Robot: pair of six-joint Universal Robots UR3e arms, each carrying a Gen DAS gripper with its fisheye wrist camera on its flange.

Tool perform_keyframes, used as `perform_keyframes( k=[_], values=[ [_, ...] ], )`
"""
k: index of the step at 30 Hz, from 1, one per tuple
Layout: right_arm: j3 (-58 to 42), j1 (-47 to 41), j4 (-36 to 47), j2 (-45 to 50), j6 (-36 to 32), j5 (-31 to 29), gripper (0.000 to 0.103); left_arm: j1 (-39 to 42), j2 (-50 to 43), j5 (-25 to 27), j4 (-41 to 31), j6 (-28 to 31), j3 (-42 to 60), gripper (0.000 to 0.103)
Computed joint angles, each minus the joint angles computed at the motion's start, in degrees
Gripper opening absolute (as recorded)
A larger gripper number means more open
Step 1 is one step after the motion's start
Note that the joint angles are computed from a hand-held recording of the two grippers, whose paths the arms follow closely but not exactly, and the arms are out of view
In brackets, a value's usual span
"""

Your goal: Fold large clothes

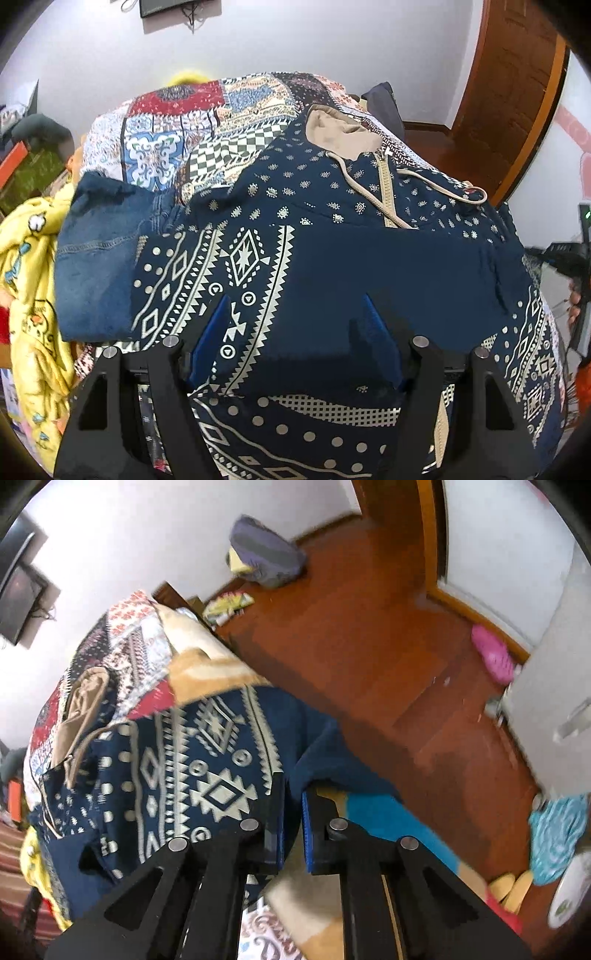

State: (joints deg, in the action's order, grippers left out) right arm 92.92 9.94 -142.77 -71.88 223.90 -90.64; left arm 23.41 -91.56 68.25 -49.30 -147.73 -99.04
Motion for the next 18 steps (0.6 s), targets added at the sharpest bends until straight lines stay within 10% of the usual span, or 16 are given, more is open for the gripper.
perform_keyframes(
  k=[18],
  values=[
    [-19.9, 13.2, 11.5, -3.0, -10.8, -12.3, 0.006, 2.0, 11.1, -5.2, -6.4, 5.7, -3.0, 0.072]
  ],
)
